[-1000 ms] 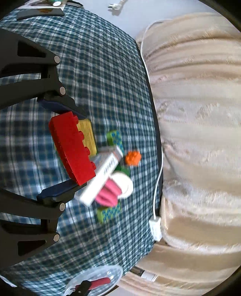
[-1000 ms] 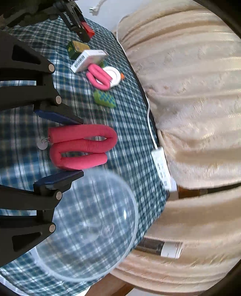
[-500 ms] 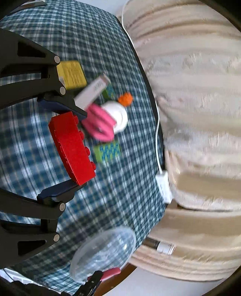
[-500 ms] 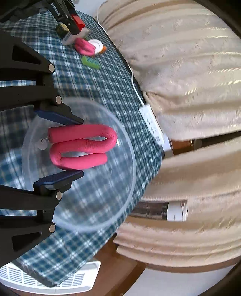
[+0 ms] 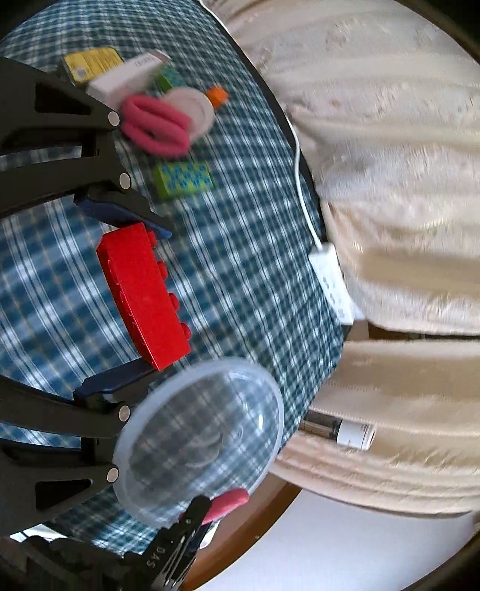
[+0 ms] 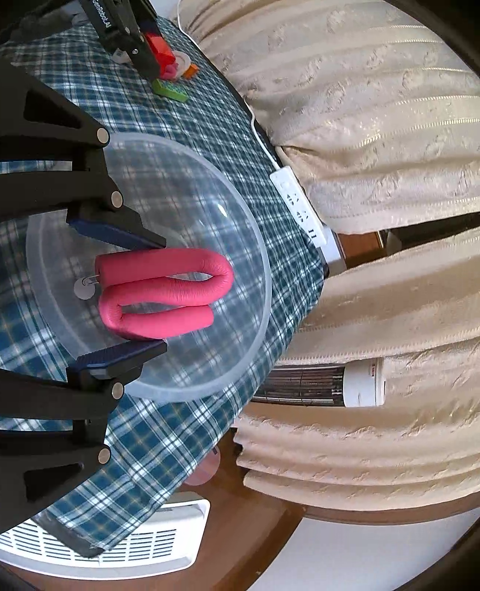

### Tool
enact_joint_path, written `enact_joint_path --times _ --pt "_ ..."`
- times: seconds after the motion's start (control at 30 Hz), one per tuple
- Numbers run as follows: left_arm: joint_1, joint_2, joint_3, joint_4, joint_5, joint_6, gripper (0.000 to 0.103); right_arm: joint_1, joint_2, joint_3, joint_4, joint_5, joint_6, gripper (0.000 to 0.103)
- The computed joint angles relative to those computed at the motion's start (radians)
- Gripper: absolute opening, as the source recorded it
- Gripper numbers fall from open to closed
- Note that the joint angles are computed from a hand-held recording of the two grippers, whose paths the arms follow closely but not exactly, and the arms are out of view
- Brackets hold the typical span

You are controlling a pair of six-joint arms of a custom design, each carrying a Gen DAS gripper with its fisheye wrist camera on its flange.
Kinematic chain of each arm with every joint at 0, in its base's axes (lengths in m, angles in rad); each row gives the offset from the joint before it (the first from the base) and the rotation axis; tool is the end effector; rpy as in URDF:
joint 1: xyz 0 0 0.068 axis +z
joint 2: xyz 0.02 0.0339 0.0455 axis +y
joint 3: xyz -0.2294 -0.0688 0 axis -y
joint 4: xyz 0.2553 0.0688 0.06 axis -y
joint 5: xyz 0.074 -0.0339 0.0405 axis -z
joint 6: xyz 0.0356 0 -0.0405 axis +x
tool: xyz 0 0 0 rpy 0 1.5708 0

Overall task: Organize objects
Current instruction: 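Carry the red brick and pink tube toward the clear plastic bowl, then lower both held objects into the bowl and open both grippers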

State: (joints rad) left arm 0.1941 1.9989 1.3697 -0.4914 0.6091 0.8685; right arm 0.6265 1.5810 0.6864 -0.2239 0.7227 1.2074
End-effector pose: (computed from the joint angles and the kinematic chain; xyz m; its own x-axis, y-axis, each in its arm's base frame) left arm 0.3982 0.0575 0.1275 -0.5050 0.5388 -0.6743 0.7300 0.6834 -0.0006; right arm 0.2349 0.1409 0.0907 -0.4512 0.5389 -0.7114 0.6080 0.7691 0.1970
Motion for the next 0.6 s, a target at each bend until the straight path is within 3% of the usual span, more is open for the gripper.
enact_joint_path --times 0.6 --pt "-0.182 -0.006 -0.025 0.027 -0.011 -0.049 0.066 -0.111 -0.022 -0.044 0.086 -0.052 -0.1 0.051"
